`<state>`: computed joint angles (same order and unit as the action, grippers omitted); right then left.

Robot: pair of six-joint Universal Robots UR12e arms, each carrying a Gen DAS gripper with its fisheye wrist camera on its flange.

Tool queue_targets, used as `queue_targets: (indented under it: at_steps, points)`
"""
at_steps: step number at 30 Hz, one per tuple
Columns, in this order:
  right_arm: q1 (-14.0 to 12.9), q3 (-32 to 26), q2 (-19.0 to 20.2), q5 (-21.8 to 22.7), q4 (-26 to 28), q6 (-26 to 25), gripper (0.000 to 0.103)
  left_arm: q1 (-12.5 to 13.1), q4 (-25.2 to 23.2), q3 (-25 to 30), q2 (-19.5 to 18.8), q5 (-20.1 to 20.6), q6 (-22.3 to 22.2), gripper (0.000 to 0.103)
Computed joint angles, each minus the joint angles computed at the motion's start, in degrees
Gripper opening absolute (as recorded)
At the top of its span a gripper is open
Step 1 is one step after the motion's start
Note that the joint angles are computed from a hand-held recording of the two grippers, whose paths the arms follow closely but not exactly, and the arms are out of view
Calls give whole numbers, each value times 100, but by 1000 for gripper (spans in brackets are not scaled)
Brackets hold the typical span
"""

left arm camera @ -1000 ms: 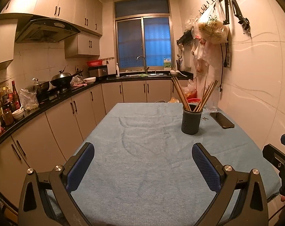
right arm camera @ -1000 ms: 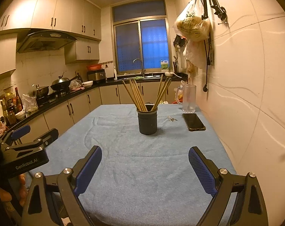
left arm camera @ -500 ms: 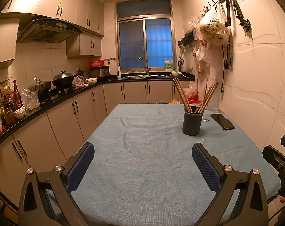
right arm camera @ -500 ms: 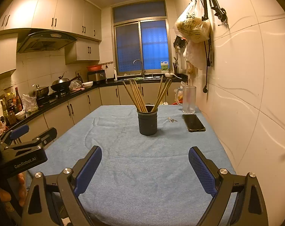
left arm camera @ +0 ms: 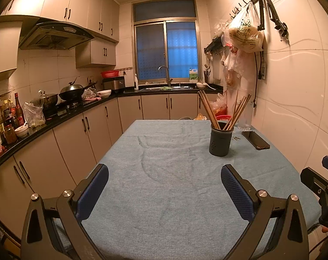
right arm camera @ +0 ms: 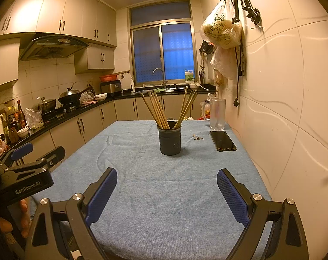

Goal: Organize utensils

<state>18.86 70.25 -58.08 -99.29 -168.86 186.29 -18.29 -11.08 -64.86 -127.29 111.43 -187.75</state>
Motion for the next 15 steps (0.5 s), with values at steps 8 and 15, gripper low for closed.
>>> queue_targets:
  at_steps: [8,15]
  points:
    - [1,-38,20,-29,61,30,95,12,-51,59,-29,-74,3,103]
    - [-8,-195,119,-40,239,60,95,47,-163,178,-108,-207,-42,103]
